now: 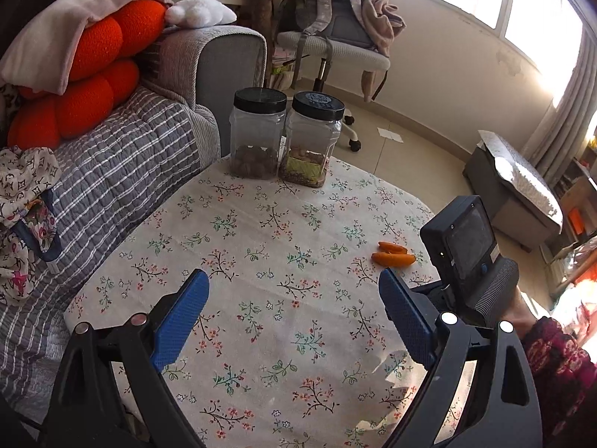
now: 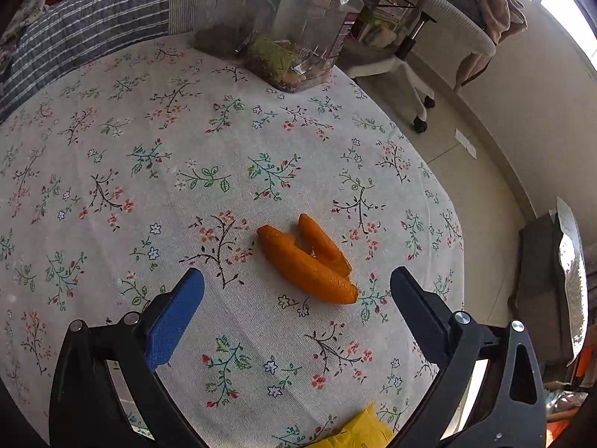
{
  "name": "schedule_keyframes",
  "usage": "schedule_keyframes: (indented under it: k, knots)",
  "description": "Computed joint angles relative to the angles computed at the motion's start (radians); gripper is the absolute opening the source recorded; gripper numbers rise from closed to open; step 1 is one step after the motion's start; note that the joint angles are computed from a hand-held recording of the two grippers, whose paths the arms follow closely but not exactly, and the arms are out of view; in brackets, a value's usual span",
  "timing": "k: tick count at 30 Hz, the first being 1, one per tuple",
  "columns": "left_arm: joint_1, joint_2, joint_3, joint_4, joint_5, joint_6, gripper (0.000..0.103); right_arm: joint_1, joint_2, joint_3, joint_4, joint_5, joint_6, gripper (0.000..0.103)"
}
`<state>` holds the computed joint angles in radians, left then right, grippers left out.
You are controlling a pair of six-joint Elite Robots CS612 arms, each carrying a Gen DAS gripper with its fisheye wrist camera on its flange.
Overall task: Collect trash
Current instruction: 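Grasp the small orange peel pieces with the right tool, then grasp the yellow snack packet with the left tool while the right holds the peel pieces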
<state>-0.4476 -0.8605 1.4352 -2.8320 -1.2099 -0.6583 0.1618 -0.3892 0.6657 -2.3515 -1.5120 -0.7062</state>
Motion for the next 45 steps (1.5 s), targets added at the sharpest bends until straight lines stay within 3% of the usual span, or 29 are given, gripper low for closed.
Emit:
schedule_keyframes:
  k: [2, 5, 8, 10, 11, 15, 17, 19, 29, 40, 45]
  knots:
    - [0.001, 0.006, -0.007, 0.016, -0.013, 0.014, 0.09, -0.003, 0.033, -0.063, 0.066, 0.02, 0.008, 0.077]
    - [0.001, 0.013, -0.013, 0.032, -0.011, 0.035, 0.09, -0.006, 0.073, -0.139, 0.16, 0.04, 0.006, 0.074]
    - [0.005, 0.017, -0.016, 0.047, -0.017, 0.031, 0.09, -0.015, 0.089, -0.168, 0.188, 0.098, 0.043, 0.073]
    - [0.009, 0.019, -0.017, 0.056, -0.026, 0.023, 0.09, -0.018, 0.1, -0.195, 0.222, 0.129, 0.068, 0.064]
    - [0.01, 0.02, -0.018, 0.062, -0.025, 0.02, 0.09, -0.019, 0.1, -0.194, 0.225, 0.139, 0.078, 0.057]
    - [0.011, 0.021, -0.018, 0.061, -0.021, 0.018, 0.09, -0.017, 0.08, -0.149, 0.18, 0.137, 0.134, 0.047]
    - [0.009, 0.021, -0.017, 0.052, -0.012, 0.025, 0.09, -0.017, 0.077, -0.138, 0.147, 0.121, 0.188, 0.031]
    - [0.007, 0.021, -0.017, 0.042, -0.004, 0.033, 0.09, -0.021, 0.073, -0.129, 0.13, 0.126, 0.259, 0.023]
    - [0.003, 0.019, -0.016, 0.025, 0.015, 0.04, 0.09, -0.017, -0.076, 0.148, -0.114, 0.068, 0.504, 0.016]
    - [-0.005, 0.018, -0.019, -0.031, -0.008, 0.021, 0.09, -0.022, -0.245, 0.419, -0.35, 0.067, 0.601, 0.013]
    - [-0.016, 0.022, -0.025, -0.051, -0.01, 0.033, 0.09, -0.027, -0.309, 0.519, -0.44, 0.041, 0.603, 0.012]
